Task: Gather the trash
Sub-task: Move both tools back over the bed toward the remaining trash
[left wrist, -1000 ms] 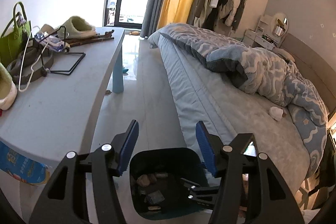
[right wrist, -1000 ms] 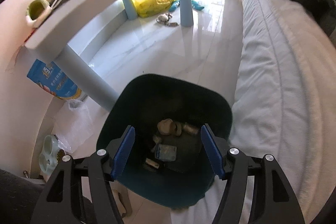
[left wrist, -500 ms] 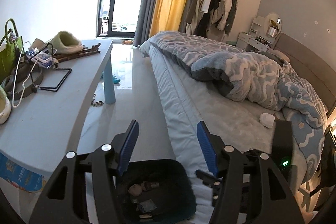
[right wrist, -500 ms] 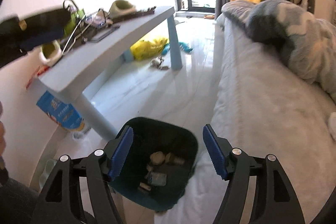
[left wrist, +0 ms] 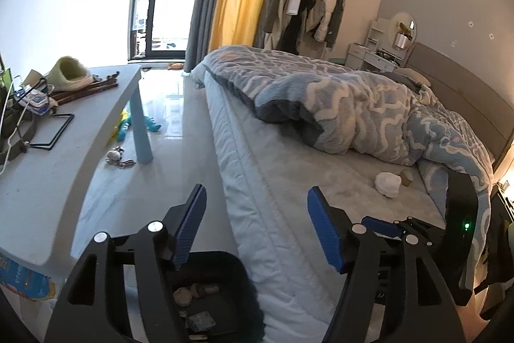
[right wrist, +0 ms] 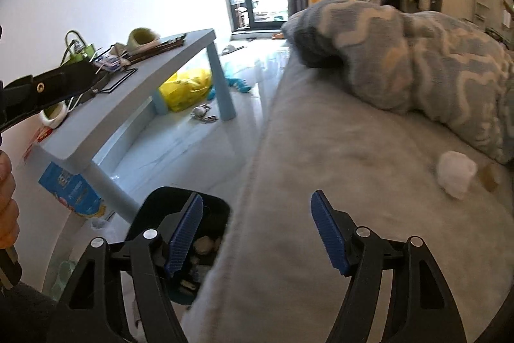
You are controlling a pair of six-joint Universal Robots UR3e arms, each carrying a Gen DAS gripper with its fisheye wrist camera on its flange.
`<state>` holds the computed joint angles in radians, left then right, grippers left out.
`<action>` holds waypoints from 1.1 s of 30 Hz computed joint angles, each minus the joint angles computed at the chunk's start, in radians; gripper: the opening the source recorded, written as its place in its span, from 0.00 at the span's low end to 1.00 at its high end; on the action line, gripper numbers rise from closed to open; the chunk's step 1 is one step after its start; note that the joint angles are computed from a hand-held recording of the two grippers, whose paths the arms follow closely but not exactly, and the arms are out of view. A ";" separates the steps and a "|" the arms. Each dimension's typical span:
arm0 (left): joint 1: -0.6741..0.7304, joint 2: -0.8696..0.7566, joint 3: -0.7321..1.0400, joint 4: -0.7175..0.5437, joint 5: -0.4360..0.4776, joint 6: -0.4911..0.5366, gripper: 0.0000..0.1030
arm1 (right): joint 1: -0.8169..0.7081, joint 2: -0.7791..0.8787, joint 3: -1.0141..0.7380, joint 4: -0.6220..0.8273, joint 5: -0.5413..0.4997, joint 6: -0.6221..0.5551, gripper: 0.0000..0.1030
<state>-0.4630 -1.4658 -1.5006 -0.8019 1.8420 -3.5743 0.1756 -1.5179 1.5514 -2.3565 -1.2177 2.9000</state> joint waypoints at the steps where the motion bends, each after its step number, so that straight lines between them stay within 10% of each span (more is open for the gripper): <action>1: -0.015 -0.023 0.020 0.001 0.009 -0.006 0.69 | -0.020 -0.015 0.015 -0.003 0.003 -0.006 0.69; 33: -0.223 -0.589 0.688 -0.149 0.085 -0.033 0.88 | -0.476 -0.175 0.139 0.040 0.159 -0.183 0.88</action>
<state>-0.6859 -2.0545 -0.8128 -0.9507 1.9271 -3.6073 -0.3008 -1.6928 1.6904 -2.3164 -1.0583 2.7173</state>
